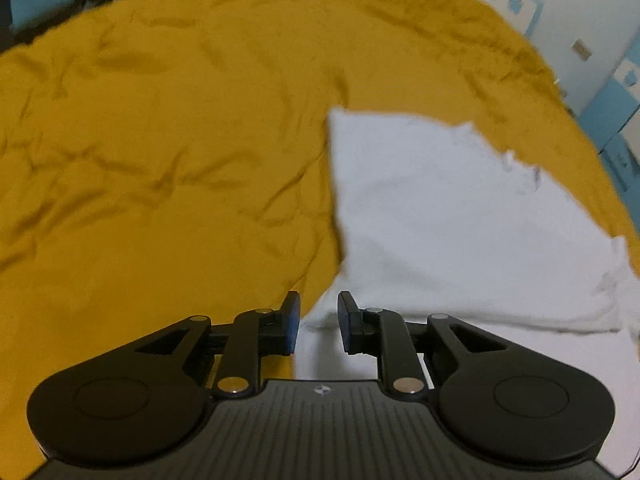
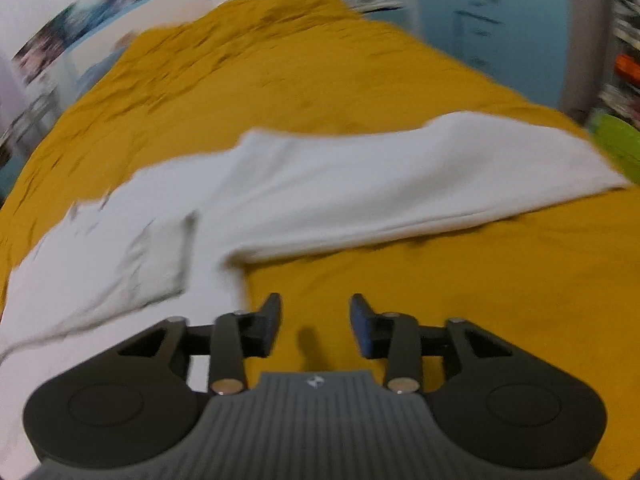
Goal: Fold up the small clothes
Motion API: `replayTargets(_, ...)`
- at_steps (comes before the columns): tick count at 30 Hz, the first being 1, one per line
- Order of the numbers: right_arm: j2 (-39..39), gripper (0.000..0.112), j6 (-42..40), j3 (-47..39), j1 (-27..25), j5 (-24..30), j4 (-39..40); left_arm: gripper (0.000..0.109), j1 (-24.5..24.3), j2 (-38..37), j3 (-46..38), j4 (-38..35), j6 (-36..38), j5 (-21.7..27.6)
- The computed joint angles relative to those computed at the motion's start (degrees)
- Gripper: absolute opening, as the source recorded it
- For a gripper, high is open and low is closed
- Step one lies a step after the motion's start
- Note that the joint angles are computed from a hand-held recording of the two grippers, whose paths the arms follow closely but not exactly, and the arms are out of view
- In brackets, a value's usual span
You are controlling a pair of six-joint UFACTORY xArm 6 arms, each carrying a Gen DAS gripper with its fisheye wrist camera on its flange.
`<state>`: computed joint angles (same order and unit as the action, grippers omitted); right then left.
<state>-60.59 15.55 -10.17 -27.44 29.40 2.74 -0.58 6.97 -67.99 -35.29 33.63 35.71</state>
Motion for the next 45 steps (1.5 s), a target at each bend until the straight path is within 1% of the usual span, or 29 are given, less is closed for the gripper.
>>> replayTargets(2,-1.93,0.047,-3.39,0.28,-5.99,0.09,2.97,0.023,-0.78,-0.55,0.13,-3.66,1.37,-1.42)
replayTargets(4,-1.51,0.050,-7.32,-0.14,-11.55,-0.92,8.23,0.023,-1.85,-0.60,-0.10,-6.52,1.86,-2.36)
replayTargets(7,2.10,0.050,-16.37,-1.89,-20.25,-2.51,20.25,0.024,-4.19,0.02,-0.51,-6.29,0.15,-4.37)
replayTargets(9,6.81,0.050,-23.31,-3.96,-25.23,-3.53,28.92,0.024,-5.51,0.73,-0.82,-4.98,-1.66,-5.15)
replayTargets(11,12.12,0.050,-28.49,-6.24,-28.69,-4.98,35.68,0.026,-6.42,1.46,-1.08,-3.52,-3.78,-5.55)
replayTargets(13,17.82,0.050,-33.84,-9.07,-31.70,-6.30,41.45,0.027,-7.20,2.23,-1.21,0.13,-7.37,-6.44)
replayTargets(15,23.99,0.050,-35.95,-12.03,-33.72,-8.45,44.17,0.027,-7.45,2.71,-1.33,2.79,-10.65,-7.19)
replayTargets(16,27.02,0.050,-37.41,-13.86,-35.00,-8.68,46.29,0.027,-7.45,2.88,-1.30,3.48,-11.81,-7.39)
replayTargets(18,33.16,0.049,-40.64,-17.64,-36.91,-9.42,52.21,0.027,-7.43,3.34,-1.36,5.49,-14.53,-8.00)
replayTargets(21,40.00,0.043,-44.91,-22.33,-39.36,-9.19,58.40,0.027,-7.60,3.98,-1.52,9.48,-18.70,-8.75)
replayTargets(22,41.37,0.039,-45.56,-23.20,-39.40,-9.56,59.21,0.027,-7.67,4.20,-1.61,10.32,-19.66,-8.85)
replayTargets(24,43.45,0.031,-45.70,-24.51,-39.01,-10.66,58.69,0.027,-7.77,4.48,-1.65,11.57,-21.23,-9.00)
replayTargets(26,44.98,0.005,-44.13,-25.42,-37.83,-12.67,56.20,0.027,-7.80,4.50,-1.49,11.83,-21.87,-9.27)
replayTargets(27,45.70,0.002,-43.96,-25.93,-37.43,-13.87,55.27,0.027,-7.86,4.43,-1.44,11.69,-21.96,-9.30)
replayTargets(28,45.31,0.001,-43.22,-25.71,-36.88,-15.01,53.88,0.027,-7.85,4.32,-1.37,11.18,-21.50,-9.32)
replayTargets(30,42.61,0.000,-39.04,-24.19,-35.17,-17.75,46.44,0.027,-7.82,3.91,-1.04,10.54,-20.30,-9.71)
replayTargets(32,38.24,0.000,-39.14,-22.82,-32.98,-18.82,42.76,0.027,-7.79,3.49,-0.71,9.94,-19.45,-10.30)
replayTargets(34,33.12,0.000,-37.30,-22.77,-31.05,-16.71,39.82,0.027,-7.64,3.06,-0.63,7.79,-17.94,-10.30)
replayTargets(36,28.81,0.000,-35.91,-24.07,-28.00,-14.15,37.94,0.027,-7.54,2.43,-0.42,4.91,-15.62,-10.28)
replayTargets(39,24.39,0.000,-30.69,-26.75,-20.55,-13.63,31.72,0.027,-7.43,1.33,-0.13,0.82,-11.64,-10.28)
replayTargets(41,22.55,0.000,-26.78,-29.26,-14.37,-13.60,27.84,0.027,-7.26,0.74,-0.16,0.43,-11.00,-10.40)
replayTargets(45,23.33,0.000,-12.74,-35.46,-1.19,-14.06,15.06,0.027,-6.11,-0.04,-1.05,-3.27,-7.40,-8.95)
